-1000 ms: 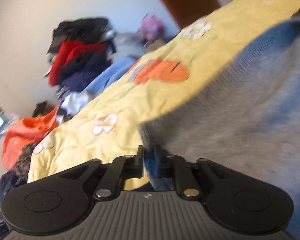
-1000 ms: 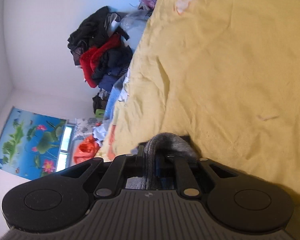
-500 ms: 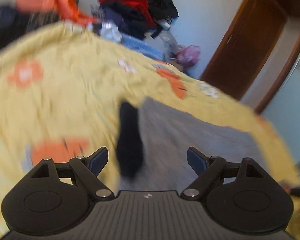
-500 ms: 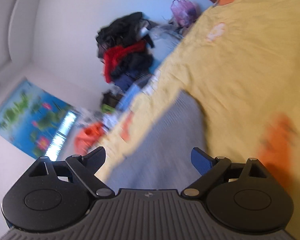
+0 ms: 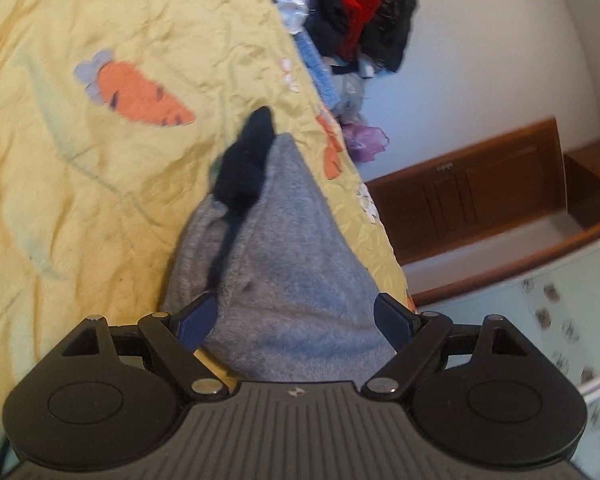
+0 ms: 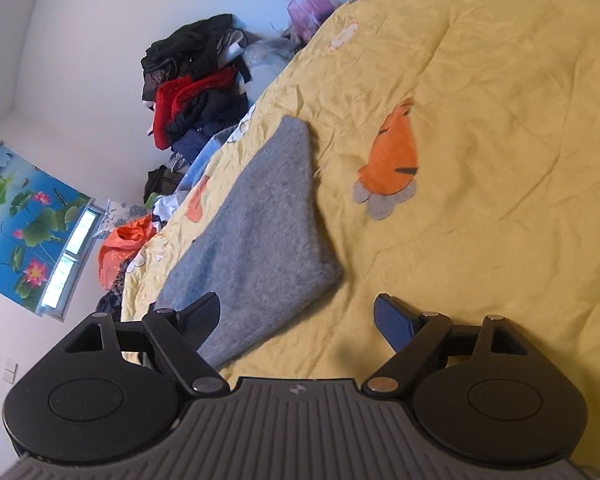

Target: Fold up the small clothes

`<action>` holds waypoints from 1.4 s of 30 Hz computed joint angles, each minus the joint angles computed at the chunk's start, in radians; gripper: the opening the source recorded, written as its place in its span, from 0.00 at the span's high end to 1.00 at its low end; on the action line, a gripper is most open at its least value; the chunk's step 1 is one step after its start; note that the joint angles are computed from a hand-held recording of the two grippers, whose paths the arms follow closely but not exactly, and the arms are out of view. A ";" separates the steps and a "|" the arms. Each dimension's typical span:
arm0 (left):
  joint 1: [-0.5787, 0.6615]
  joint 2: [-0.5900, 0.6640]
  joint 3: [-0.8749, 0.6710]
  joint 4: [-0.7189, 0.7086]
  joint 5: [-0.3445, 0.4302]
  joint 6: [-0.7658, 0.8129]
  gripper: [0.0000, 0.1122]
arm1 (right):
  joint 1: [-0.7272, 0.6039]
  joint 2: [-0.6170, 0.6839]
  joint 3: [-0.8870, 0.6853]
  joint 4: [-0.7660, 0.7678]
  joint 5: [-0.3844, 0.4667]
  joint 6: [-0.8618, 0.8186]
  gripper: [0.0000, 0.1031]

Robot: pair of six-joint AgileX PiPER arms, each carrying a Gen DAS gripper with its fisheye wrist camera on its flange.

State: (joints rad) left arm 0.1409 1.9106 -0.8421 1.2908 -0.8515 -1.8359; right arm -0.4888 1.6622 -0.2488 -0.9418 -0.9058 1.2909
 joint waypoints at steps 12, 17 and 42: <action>0.005 0.063 0.006 -0.002 0.026 -0.050 0.24 | 0.062 0.037 -0.019 0.054 -0.012 0.008 0.13; -0.098 0.072 -0.024 -0.231 0.152 0.180 0.24 | 0.156 0.095 -0.035 0.233 -0.057 -0.065 0.13; -0.184 0.068 -0.141 -0.118 0.410 0.152 0.94 | 0.268 0.310 -0.204 0.313 -0.104 0.073 0.91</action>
State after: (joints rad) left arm -0.0427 1.9789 -0.9832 1.1732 -0.4413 -1.6839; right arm -0.2206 1.9718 -0.4528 -0.6290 -1.0094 1.3635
